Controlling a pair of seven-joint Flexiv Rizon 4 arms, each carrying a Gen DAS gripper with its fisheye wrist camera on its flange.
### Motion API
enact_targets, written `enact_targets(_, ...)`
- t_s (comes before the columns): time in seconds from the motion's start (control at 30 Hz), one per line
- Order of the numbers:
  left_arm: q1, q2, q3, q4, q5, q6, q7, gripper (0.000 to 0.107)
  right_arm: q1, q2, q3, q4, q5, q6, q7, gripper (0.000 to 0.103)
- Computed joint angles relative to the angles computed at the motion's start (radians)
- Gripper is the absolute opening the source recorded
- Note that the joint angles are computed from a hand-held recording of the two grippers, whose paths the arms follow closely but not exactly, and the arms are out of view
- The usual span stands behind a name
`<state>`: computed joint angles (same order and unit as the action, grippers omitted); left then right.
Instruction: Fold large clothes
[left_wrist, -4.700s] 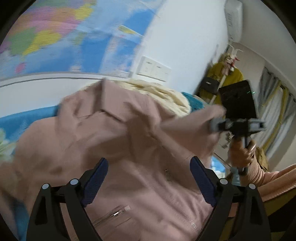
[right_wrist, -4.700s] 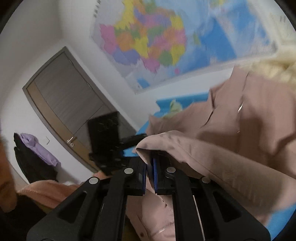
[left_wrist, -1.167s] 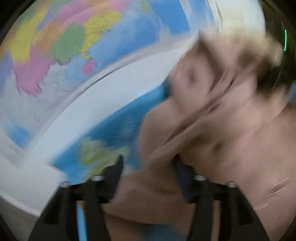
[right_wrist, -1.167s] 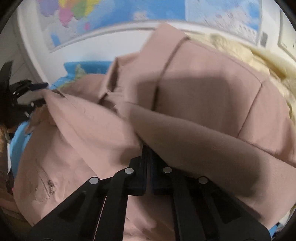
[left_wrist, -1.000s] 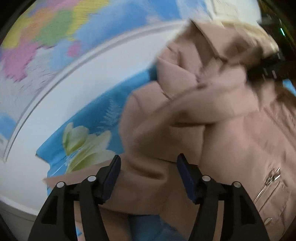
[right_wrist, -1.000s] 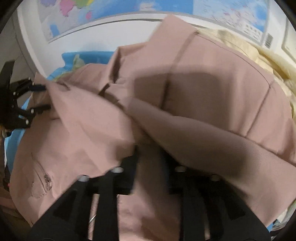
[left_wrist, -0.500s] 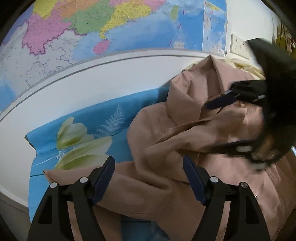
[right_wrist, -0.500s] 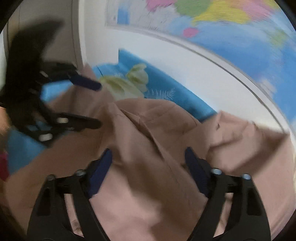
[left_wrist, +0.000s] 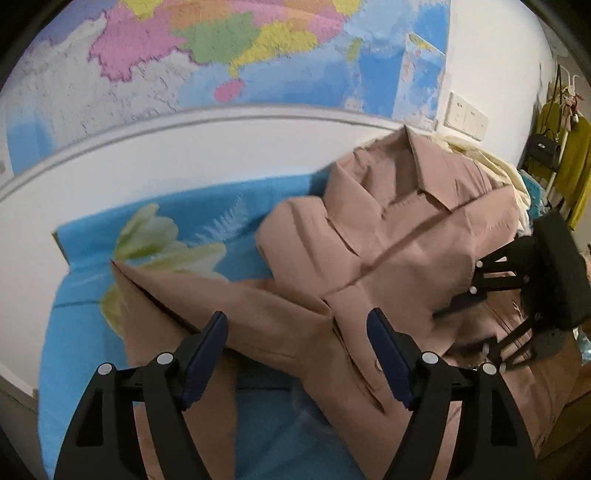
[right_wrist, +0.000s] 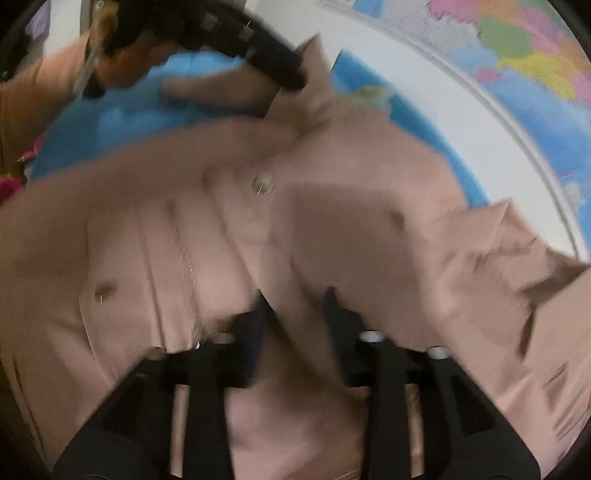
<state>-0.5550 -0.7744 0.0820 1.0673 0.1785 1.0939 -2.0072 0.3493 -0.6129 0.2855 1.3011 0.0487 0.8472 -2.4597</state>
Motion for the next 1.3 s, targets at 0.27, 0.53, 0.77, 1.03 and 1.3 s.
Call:
enact_targets(0.27,0.004,-0.057,-0.068,-0.074,-0.055,-0.037,0.149,0.075,-0.042,-0.073,-0.037,-0.260,0.169,-0.074,0.191,0.061)
enact_targets(0.53,-0.054,-0.227,0.021,-0.405,0.002,-0.341,0.111,0.068,0.040,-0.169,-0.186,-0.245,-0.105,0.073,0.435,0.025)
enact_targets(0.77,-0.114,0.040,0.171,0.014,0.177,0.010,-0.229,0.078,-0.003,-0.187,-0.127,-0.303,-0.137,0.021,0.537,0.047)
enact_targets(1.03,-0.094,0.165,0.178,0.199,0.261,-0.140,-0.422,0.081,-0.026,-0.158,0.023,-0.331,0.022,-0.059,0.306,0.066)
enact_targets(1.3,-0.039,0.140,0.076,0.186,0.273,-0.215,-0.362,0.018,0.034,-0.215,-0.019,-0.440,0.078,-0.203,0.328,0.069)
